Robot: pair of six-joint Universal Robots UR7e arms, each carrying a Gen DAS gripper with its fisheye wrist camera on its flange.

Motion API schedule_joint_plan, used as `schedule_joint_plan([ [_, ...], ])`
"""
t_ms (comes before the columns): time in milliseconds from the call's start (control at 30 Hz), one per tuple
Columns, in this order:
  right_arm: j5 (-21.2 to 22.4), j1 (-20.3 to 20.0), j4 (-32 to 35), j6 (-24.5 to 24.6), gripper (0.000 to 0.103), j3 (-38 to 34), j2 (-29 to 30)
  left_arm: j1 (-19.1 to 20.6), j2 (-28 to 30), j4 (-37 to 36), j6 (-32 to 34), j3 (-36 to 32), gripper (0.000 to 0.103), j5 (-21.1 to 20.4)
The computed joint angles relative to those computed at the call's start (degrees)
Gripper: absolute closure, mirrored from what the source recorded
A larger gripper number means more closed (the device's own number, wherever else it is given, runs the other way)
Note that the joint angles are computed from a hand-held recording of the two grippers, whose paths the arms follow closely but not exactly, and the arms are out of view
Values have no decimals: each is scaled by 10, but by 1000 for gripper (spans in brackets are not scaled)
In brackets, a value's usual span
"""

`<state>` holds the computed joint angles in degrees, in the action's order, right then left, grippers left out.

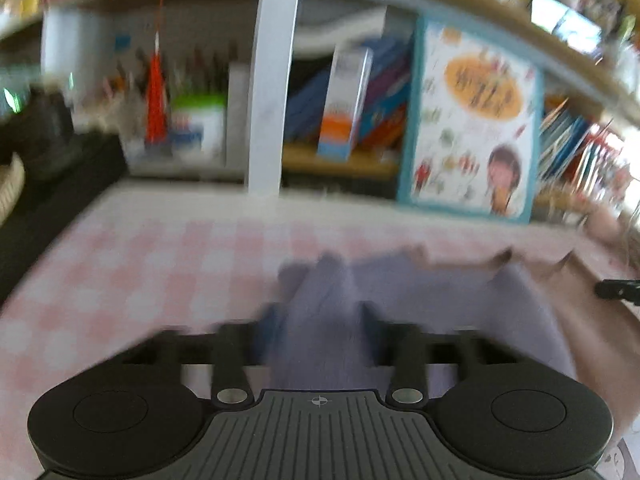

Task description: Fold clothes

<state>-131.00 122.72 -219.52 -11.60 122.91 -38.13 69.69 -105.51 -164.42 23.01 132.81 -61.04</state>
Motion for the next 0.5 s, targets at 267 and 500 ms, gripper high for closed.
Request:
schedule_joint_plan([
  [267, 31, -10, -61, 42, 97, 16, -1, 39, -5, -37, -62, -7, 99, -71],
  [500, 17, -13, -67, 55, 84, 21, 5, 38, -9, -66, -37, 8, 92, -67],
])
